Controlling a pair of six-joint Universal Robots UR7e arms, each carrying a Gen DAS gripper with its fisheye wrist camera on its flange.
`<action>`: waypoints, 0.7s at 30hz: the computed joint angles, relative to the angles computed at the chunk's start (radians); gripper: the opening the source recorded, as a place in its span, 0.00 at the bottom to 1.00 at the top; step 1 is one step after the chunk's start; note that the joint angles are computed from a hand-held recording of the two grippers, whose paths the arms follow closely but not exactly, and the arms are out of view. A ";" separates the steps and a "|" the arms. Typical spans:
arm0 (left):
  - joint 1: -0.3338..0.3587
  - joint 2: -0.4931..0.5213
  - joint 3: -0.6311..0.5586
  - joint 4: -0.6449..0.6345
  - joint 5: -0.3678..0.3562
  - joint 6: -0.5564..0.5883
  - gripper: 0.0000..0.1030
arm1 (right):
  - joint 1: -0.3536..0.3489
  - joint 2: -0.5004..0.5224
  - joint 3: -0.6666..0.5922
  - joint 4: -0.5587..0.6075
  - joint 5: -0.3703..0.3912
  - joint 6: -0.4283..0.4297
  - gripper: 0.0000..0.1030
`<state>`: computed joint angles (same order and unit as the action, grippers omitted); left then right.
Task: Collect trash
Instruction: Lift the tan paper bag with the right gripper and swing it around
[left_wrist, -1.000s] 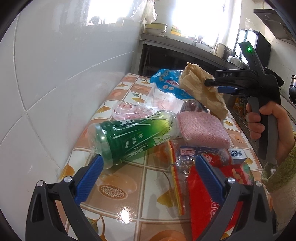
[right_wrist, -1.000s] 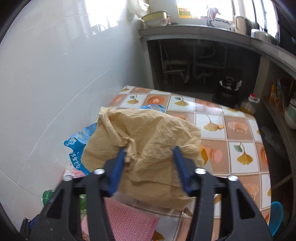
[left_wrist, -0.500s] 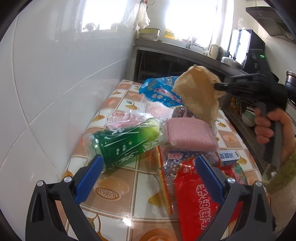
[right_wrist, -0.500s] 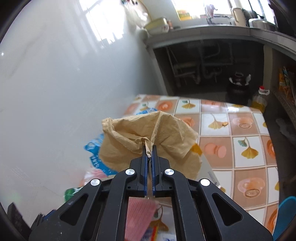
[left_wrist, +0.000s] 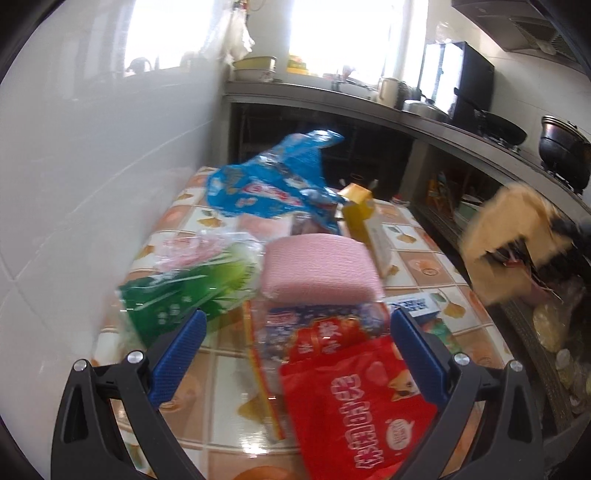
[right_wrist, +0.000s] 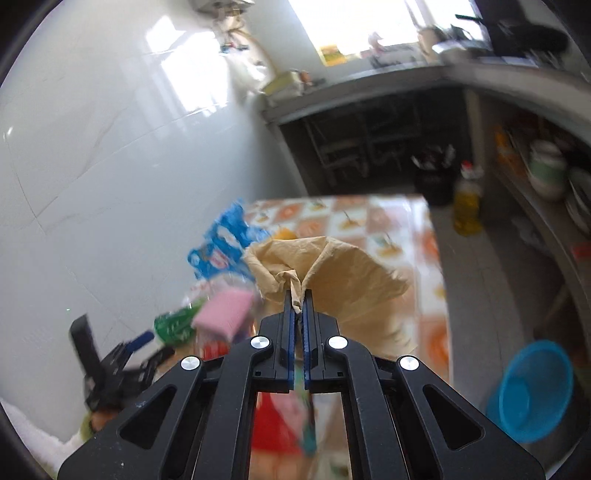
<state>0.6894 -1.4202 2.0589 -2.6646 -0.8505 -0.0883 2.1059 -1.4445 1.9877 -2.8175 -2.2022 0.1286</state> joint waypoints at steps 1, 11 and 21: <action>-0.001 0.004 -0.002 0.004 -0.019 -0.002 0.95 | -0.002 -0.034 0.032 0.035 -0.003 0.045 0.02; -0.031 0.012 0.022 0.068 -0.245 0.035 0.95 | -0.123 -0.072 0.141 0.170 0.087 0.162 0.02; -0.068 0.141 -0.013 0.035 -0.377 0.121 0.56 | -0.250 -0.032 0.211 0.084 0.153 0.085 0.10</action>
<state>0.6210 -1.2791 2.0458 -2.6299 -1.2274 0.0328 1.8555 -1.4767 2.1983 -2.7335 -2.0491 0.2137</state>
